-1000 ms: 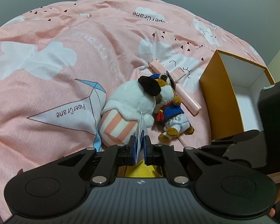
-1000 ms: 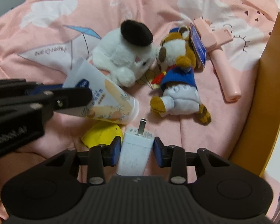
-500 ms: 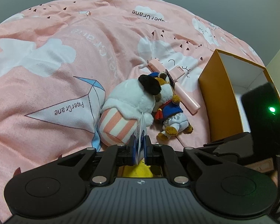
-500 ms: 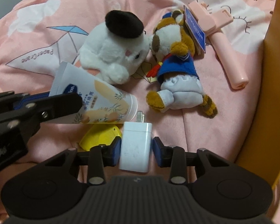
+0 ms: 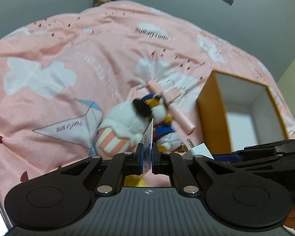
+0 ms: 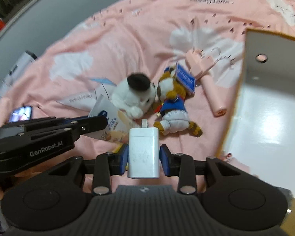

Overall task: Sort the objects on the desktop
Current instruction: 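Carry the charger and the card over the white box with both grippers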

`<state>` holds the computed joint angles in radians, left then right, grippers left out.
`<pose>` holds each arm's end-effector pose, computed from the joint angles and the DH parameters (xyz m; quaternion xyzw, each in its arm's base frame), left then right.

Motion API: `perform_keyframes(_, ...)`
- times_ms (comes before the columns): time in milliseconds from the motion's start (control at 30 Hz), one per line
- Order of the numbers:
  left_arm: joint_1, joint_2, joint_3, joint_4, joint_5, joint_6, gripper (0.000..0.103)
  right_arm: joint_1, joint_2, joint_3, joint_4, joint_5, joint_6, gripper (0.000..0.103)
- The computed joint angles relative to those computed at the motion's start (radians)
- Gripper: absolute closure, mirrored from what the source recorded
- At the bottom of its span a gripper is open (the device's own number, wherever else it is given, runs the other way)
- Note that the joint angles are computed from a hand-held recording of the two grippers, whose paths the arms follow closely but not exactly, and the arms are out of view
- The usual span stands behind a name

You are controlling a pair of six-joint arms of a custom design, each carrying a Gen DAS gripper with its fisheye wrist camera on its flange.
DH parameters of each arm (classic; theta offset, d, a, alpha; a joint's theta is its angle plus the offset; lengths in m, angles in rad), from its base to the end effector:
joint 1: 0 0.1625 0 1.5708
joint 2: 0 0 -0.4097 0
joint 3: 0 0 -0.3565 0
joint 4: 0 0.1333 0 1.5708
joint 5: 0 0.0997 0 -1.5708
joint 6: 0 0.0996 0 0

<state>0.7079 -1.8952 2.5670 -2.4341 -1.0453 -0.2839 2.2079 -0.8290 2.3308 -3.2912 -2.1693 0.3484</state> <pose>-0.0804 -0.3101 0.2633 0.2506 0.9283 -0.2178 0.1671 0.3098 -0.2889 0.0502 0.1048 -0.9446 0.2305 0.2089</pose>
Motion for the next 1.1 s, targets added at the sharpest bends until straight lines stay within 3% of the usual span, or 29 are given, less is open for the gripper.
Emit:
perform_keyframes(233, -0.137, -0.067, -0.004, 0.054, -0.018, -0.094, 0.096, 0.073, -0.109, 0.082, -0.035, -0.098, 0.036, 0.067)
perform_keyframes(600, -0.234, 0.004, -0.011, -0.065, -0.161, -0.098, 0.096, 0.171, -0.31, 0.215, 0.13, -0.298, 0.281, 0.067)
perform_keyframes(833, -0.257, 0.072, 0.023, -0.175, -0.235, -0.068, 0.096, 0.159, -0.434, 0.287, 0.334, -0.361, 0.493, 0.067)
perform_keyframes(1100, -0.257, 0.162, 0.028, -0.236, -0.285, -0.063, 0.096, 0.107, -0.424, 0.298, 0.441, -0.38, 0.562, 0.067)
